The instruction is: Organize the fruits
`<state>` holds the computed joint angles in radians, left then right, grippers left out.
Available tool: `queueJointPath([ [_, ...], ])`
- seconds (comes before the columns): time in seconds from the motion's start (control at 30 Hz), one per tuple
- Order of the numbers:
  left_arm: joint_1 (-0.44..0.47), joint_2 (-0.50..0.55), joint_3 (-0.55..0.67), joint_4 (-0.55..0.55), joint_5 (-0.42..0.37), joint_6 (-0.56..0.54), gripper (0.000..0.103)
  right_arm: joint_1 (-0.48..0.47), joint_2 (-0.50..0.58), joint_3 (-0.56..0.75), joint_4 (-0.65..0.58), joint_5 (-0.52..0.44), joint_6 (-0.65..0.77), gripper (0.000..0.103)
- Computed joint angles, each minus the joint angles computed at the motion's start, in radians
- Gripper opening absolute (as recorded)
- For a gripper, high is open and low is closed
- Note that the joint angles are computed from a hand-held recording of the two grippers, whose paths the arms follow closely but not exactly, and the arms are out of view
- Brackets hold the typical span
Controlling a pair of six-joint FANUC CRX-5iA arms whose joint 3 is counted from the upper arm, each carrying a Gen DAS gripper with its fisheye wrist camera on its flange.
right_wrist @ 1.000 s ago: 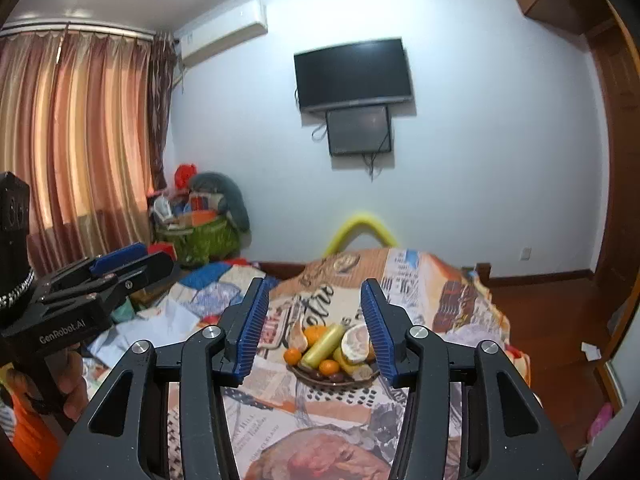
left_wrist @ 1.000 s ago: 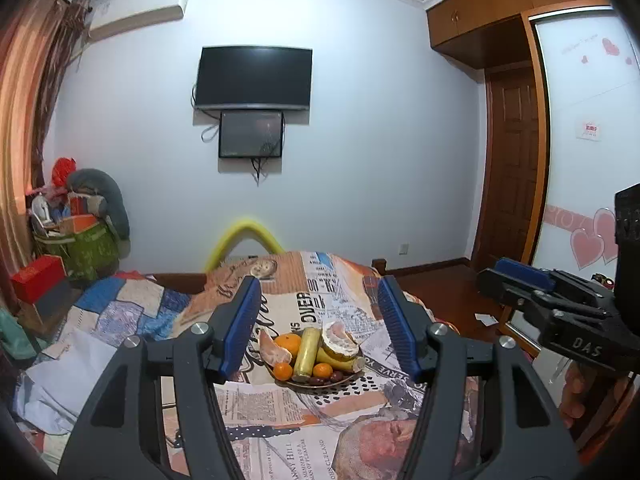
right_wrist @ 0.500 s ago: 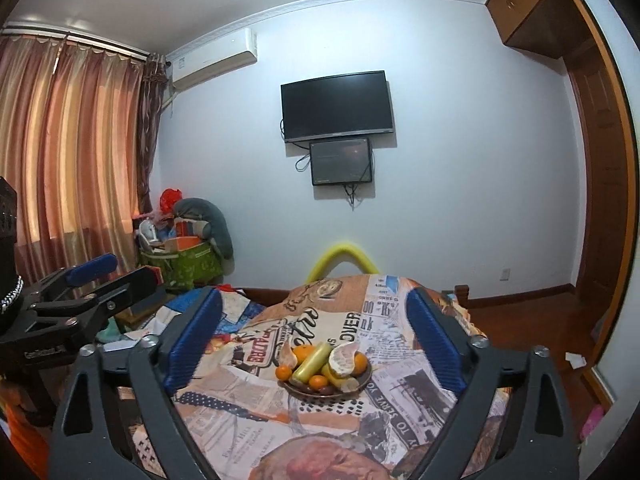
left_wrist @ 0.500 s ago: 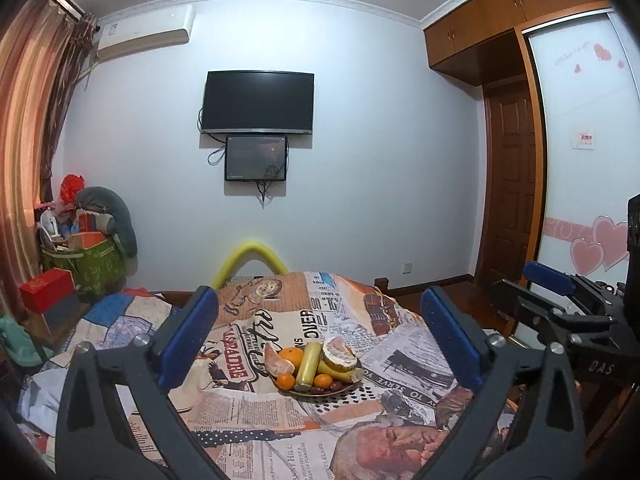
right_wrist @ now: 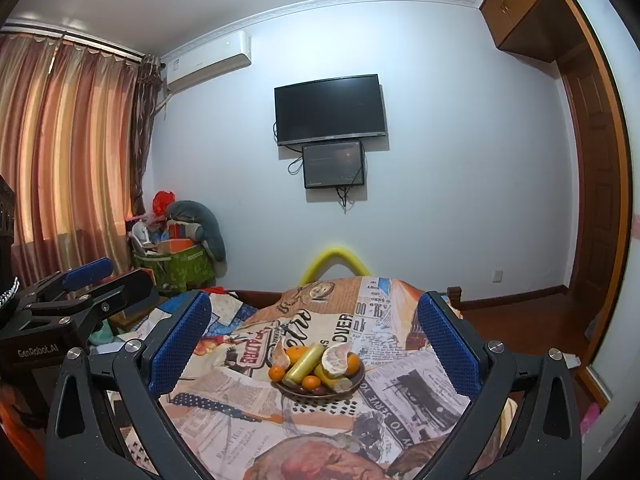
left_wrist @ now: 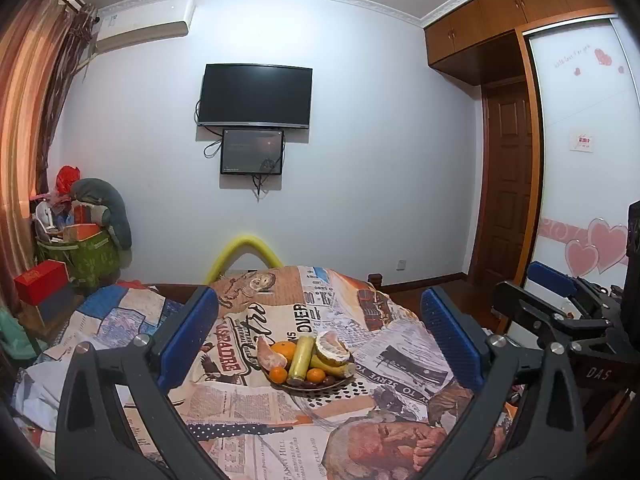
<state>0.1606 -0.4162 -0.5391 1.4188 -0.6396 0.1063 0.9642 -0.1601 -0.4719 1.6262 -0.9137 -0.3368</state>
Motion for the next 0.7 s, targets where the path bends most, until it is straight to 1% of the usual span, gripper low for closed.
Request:
queueJointPath([
  [0.5, -0.006, -0.003, -0.007, 0.007, 0.001, -0.003, 0.103, 0.005, 0.0, 0.002, -0.001, -0.005, 0.0, 0.103],
  [0.7, -0.001, -0.002, -0.005, 0.006, -0.011, 0.002, 0.103, 0.007, -0.002, 0.002, 0.001, -0.008, -0.001, 0.103],
])
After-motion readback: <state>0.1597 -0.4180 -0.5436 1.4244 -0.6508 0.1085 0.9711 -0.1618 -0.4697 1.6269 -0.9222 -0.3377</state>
